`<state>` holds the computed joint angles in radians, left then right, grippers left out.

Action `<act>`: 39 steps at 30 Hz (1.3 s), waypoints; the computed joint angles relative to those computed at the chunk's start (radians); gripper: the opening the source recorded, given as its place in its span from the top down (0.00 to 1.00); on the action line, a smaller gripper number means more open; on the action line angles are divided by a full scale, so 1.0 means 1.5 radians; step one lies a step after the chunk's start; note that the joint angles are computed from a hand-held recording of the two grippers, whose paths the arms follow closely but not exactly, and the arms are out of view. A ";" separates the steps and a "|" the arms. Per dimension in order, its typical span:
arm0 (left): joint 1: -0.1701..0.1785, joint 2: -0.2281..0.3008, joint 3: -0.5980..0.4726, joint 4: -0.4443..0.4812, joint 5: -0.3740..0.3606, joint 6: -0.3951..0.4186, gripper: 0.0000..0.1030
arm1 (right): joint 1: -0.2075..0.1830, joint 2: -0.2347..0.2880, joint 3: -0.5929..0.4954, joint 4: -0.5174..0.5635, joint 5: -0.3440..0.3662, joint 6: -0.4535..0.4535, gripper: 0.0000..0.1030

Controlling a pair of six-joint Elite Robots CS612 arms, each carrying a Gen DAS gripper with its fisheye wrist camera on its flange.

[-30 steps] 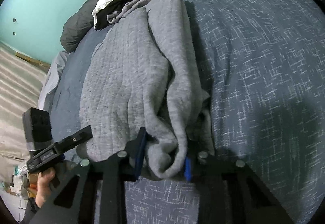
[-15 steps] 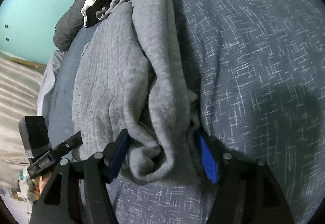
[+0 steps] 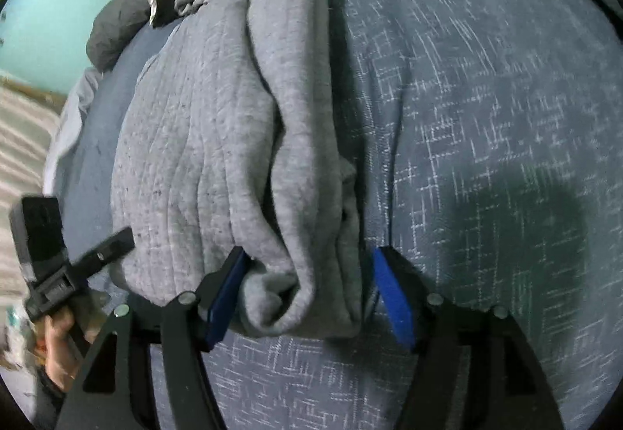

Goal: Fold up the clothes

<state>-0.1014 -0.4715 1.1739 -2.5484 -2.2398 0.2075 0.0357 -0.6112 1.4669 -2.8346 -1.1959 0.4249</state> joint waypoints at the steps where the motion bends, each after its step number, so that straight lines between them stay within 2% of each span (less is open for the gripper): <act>1: 0.000 0.000 0.000 0.000 -0.001 -0.001 0.34 | -0.001 0.001 0.001 -0.005 0.009 0.004 0.35; 3: 0.001 0.000 0.000 0.000 -0.002 0.000 0.34 | -0.004 0.002 0.003 -0.016 0.028 0.013 0.44; 4: 0.001 0.000 0.001 -0.001 -0.002 0.000 0.34 | -0.005 0.003 0.004 -0.022 0.037 0.017 0.54; 7: 0.002 0.000 0.001 -0.001 -0.005 0.001 0.34 | -0.008 0.006 0.007 -0.039 0.065 0.031 0.61; 10: 0.003 0.004 -0.004 0.004 -0.009 -0.001 0.34 | -0.013 0.013 0.003 -0.048 0.088 0.040 0.61; 13: 0.003 0.007 -0.010 0.009 -0.011 -0.006 0.34 | -0.022 0.023 -0.001 -0.060 0.109 0.054 0.51; 16: 0.003 0.010 -0.014 0.013 -0.014 -0.012 0.34 | -0.025 0.032 -0.007 -0.081 0.123 0.071 0.47; 19: 0.004 0.013 -0.018 0.014 -0.023 -0.018 0.34 | -0.018 0.031 -0.011 -0.071 0.102 0.043 0.52; 23: 0.002 0.006 -0.004 -0.010 -0.014 -0.011 0.39 | -0.014 0.033 -0.019 -0.069 0.100 0.035 0.67; 27: 0.002 0.008 -0.006 -0.013 -0.014 -0.018 0.37 | -0.009 0.030 -0.023 -0.057 0.070 0.005 0.66; 29: 0.004 0.015 -0.016 -0.003 -0.024 -0.028 0.35 | -0.012 0.037 -0.027 -0.059 0.079 0.021 0.55; 33: 0.001 0.018 -0.020 -0.006 -0.020 -0.029 0.35 | -0.015 0.046 -0.029 -0.077 0.097 0.037 0.52; 37: -0.002 0.015 -0.017 -0.014 -0.012 -0.029 0.36 | -0.009 0.040 -0.020 -0.097 0.074 0.017 0.65; 39: -0.004 0.008 -0.006 -0.026 -0.002 -0.020 0.42 | -0.004 0.031 -0.012 -0.104 0.049 0.001 0.68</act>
<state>-0.1080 -0.4598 1.1644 -2.5881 -2.2431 0.1769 0.0301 -0.5648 1.4490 -2.9903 -1.1222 0.4261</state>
